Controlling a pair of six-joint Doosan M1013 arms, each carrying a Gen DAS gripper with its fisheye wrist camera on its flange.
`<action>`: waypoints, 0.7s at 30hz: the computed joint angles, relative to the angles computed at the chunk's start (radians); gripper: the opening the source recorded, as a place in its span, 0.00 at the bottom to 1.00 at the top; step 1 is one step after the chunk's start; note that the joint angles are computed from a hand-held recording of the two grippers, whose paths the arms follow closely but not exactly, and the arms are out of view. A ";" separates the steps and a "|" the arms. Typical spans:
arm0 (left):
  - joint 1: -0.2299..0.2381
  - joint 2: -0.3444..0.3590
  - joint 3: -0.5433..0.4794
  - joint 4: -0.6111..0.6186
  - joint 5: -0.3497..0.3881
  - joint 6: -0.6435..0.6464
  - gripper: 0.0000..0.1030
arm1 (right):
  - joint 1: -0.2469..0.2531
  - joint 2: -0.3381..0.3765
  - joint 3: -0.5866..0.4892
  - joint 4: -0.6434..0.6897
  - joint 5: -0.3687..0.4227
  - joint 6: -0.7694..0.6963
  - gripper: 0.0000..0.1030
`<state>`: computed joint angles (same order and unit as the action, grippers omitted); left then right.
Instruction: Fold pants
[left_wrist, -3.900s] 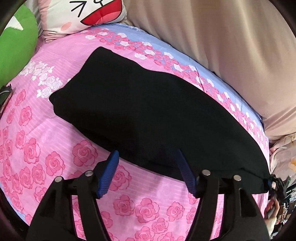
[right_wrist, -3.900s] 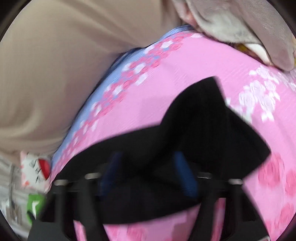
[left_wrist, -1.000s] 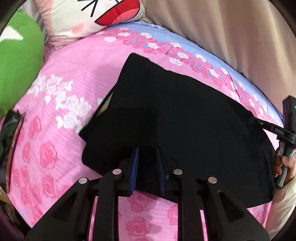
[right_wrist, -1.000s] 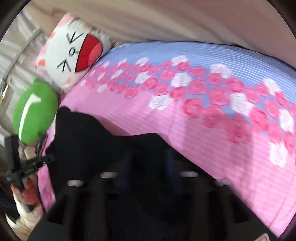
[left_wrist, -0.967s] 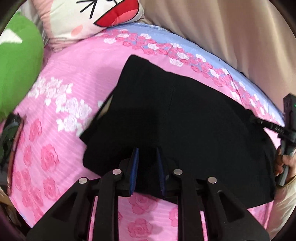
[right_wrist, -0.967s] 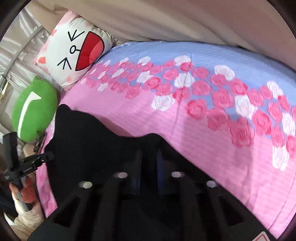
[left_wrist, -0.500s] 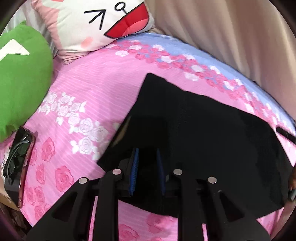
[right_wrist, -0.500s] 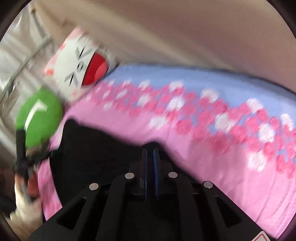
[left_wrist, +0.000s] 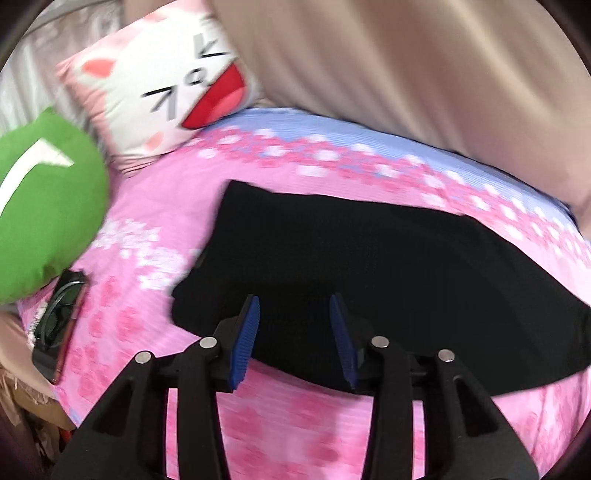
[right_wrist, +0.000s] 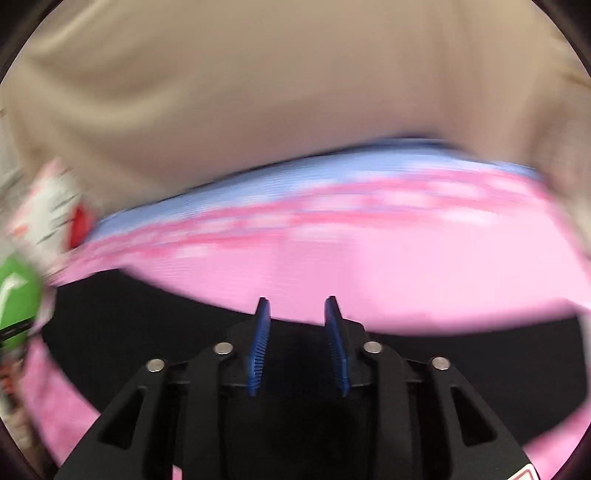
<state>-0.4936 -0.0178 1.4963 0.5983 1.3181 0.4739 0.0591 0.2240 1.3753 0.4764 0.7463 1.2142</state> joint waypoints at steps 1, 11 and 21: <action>-0.017 0.013 -0.014 -0.011 -0.014 0.010 0.37 | -0.045 -0.024 0.029 -0.083 -0.032 0.066 0.51; -0.094 0.144 -0.142 -0.123 -0.095 0.052 0.39 | -0.233 0.093 -0.081 0.081 0.208 -0.034 0.07; -0.118 0.217 -0.215 -0.100 0.003 0.071 0.39 | -0.257 0.091 -0.068 0.038 0.165 -0.056 0.17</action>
